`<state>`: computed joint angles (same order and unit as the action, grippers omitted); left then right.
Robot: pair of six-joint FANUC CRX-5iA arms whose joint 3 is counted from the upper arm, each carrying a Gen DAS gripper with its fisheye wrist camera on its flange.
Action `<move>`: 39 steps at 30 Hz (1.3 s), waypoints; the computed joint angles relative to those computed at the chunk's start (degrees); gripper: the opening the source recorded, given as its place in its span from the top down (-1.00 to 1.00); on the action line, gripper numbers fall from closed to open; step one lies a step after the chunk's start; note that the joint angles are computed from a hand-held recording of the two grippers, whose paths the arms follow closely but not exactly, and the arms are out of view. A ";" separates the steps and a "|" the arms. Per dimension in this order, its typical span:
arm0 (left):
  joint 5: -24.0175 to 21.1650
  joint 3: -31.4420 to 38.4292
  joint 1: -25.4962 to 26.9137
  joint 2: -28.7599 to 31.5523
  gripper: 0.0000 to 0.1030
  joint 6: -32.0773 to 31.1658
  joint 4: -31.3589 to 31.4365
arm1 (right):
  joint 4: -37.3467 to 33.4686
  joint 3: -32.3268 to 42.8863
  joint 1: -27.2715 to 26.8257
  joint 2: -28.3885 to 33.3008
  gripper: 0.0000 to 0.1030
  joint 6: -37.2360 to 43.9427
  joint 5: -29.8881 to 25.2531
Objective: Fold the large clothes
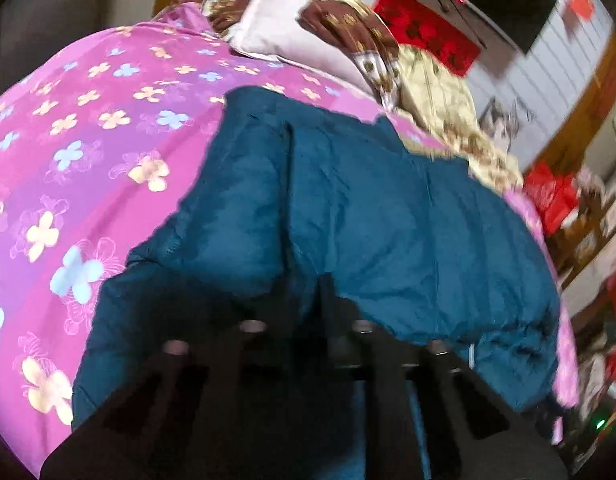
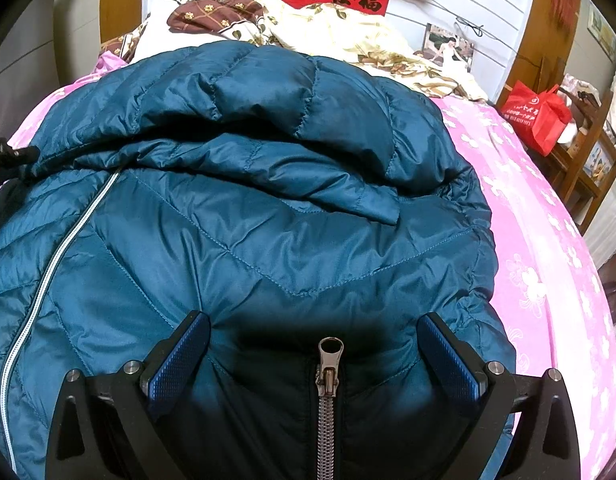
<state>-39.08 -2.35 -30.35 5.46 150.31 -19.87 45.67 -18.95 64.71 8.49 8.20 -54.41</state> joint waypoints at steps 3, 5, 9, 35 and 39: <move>0.94 -1.53 -0.36 -3.67 0.92 6.95 -5.81 | -0.07 0.00 -0.04 -0.05 -1.00 -0.05 0.19; 1.92 -2.37 0.58 -4.91 0.94 7.22 -6.17 | -0.08 0.08 -0.08 0.06 -1.00 0.02 0.24; -1.95 -0.73 0.16 -3.41 0.95 8.51 -7.32 | 0.01 0.10 -0.09 0.21 -1.00 0.01 0.23; -14.23 11.59 -2.80 8.59 0.34 -5.66 -9.27 | -9.93 10.71 -16.33 6.67 -1.00 15.34 24.46; -15.76 12.46 -3.72 8.96 0.34 -4.03 -10.63 | -19.17 18.82 -15.83 9.27 -0.99 23.81 14.90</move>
